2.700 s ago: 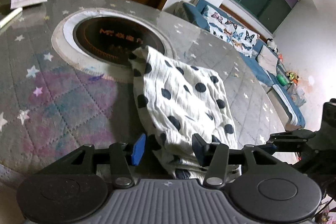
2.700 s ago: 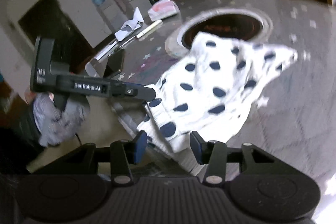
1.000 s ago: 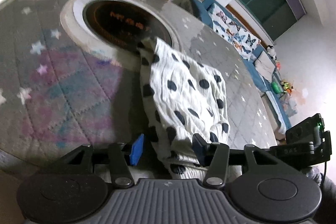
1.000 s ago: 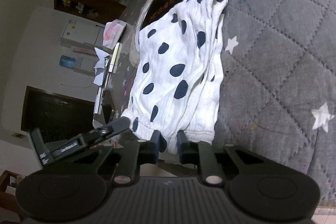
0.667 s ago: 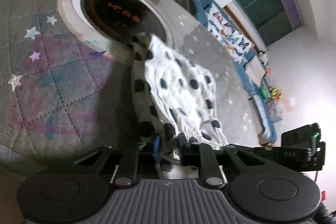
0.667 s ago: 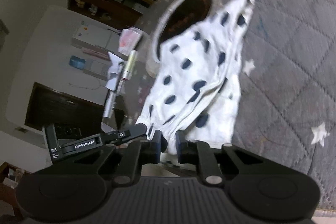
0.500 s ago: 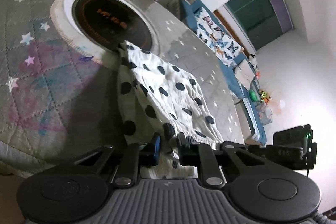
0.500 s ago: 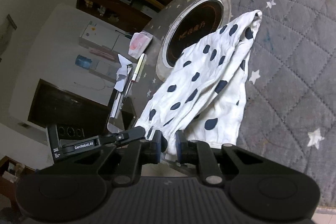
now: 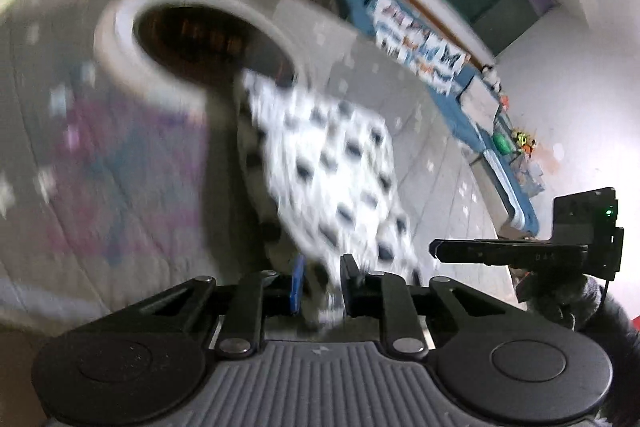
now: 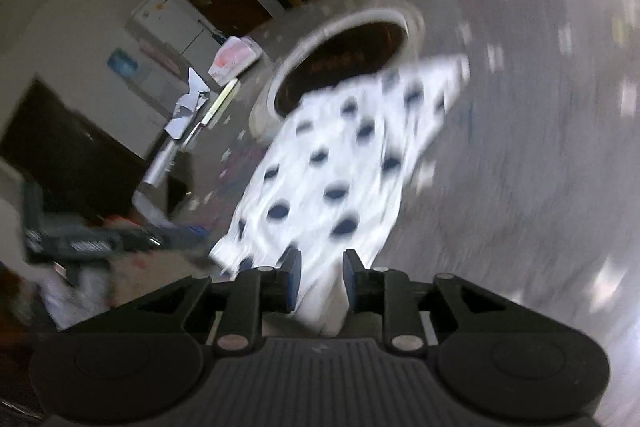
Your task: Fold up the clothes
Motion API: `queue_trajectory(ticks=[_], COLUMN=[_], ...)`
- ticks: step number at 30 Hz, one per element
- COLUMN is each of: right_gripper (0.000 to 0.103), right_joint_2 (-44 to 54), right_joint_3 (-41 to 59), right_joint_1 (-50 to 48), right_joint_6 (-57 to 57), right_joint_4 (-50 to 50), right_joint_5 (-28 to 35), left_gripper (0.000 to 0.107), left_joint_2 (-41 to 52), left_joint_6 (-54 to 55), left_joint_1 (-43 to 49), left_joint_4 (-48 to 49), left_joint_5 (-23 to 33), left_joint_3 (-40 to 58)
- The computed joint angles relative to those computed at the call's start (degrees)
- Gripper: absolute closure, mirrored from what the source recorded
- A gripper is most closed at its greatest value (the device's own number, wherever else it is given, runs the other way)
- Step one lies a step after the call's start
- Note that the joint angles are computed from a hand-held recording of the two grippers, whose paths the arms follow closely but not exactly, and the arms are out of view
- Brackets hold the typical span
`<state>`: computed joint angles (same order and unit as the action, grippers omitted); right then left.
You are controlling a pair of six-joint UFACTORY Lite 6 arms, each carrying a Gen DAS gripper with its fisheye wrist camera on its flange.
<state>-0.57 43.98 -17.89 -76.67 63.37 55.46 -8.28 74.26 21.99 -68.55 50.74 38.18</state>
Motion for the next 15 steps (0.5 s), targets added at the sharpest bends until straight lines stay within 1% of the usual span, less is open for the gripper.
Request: queue_trajectory(ticks=[2, 3, 4, 6, 9, 10, 13, 15], right_gripper=[0.077, 0.075, 0.074, 0.074, 0.073, 0.073, 0.073, 0.073], right_joint_2=[-1.2, -1.3, -0.9, 0.8, 4.1, 5.2, 9.0, 12.8], right_joint_3=[1.5, 2.5, 3.1, 4.7, 6.1, 6.7, 7.9, 9.8], right_joint_1=[2.6, 4.2, 6.5, 10.6, 16.5, 17.9, 21.5, 22.2], right_joint_6=[-1.5, -2.2, -3.5, -7.0, -14.1, -16.3, -28.0, -32.3], right_joint_4=[0.8, 1.3, 2.4, 4.7, 10.0, 11.5, 20.5, 25.1], right_joint_5=[-3.8, -6.0, -9.1, -14.5, -22.7, -24.8, -32.0, -34.2], left_gripper=[0.085, 0.085, 0.085, 0.085, 0.085, 0.085, 0.085, 0.085], left_joint_2=[-1.0, -0.6, 0.3, 2.8, 7.1, 8.1, 10.0, 10.4], left_joint_6=[2.2, 3.1, 4.2, 6.5, 9.9, 11.1, 14.9, 17.3], left_joint_1=[-2.1, -3.9, -6.2, -11.6, -17.3, -18.3, -19.1, -18.8], left_joint_4=[-3.1, -4.6, -6.2, -9.1, -12.0, -13.0, -15.6, -17.1], left_joint_5=[-0.9, -1.7, -2.9, -7.0, -12.1, -12.8, -13.1, -12.7], left_joint_3=[0.8, 1.2, 1.5, 2.0, 2.3, 2.0, 0.4, -0.8])
